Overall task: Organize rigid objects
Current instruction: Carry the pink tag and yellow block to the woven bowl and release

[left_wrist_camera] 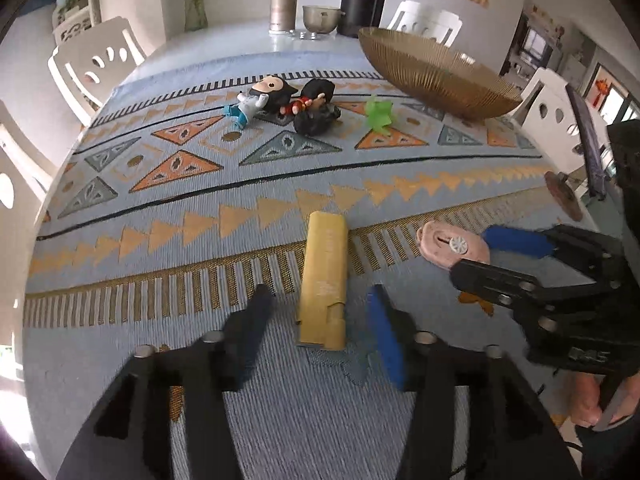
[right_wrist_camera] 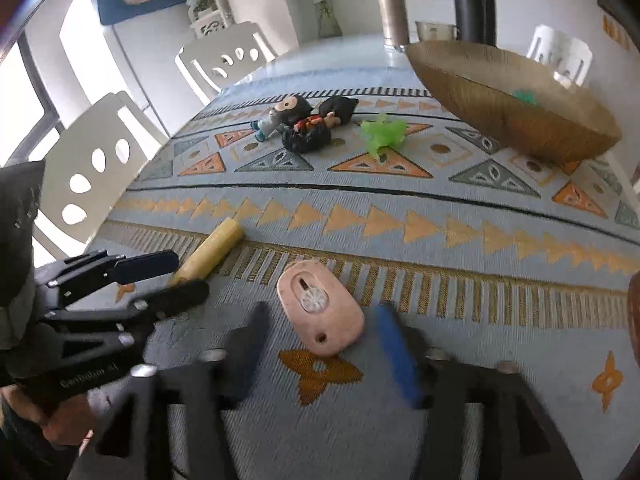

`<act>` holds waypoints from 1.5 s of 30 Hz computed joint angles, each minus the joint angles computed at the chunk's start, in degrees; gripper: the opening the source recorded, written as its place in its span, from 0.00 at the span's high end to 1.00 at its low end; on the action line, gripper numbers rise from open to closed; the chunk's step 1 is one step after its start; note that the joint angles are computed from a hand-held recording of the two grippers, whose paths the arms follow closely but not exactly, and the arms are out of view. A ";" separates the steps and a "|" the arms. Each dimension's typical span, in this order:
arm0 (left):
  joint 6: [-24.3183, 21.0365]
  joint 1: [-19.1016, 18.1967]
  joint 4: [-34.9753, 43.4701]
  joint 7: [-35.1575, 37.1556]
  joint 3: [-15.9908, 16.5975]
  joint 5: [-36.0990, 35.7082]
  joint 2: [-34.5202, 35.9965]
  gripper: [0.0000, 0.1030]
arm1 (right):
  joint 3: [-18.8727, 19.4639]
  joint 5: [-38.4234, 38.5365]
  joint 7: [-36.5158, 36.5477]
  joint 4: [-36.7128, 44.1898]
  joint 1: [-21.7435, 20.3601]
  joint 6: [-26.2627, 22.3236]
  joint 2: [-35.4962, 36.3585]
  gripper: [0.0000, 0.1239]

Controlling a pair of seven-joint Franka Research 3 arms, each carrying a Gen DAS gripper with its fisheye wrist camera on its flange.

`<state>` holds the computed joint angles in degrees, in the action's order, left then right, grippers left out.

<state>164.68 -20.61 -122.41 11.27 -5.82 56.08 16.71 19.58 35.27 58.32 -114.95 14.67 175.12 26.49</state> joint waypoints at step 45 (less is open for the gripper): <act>-0.61 0.91 43.01 12.77 -2.63 -1.24 19.79 0.80 | -40.92 4.13 11.84 13.56 26.30 6.09 -0.07 0.66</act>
<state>164.06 -19.70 -79.41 24.04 -8.45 54.84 36.50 -21.34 39.39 70.16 -101.38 40.97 181.21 26.42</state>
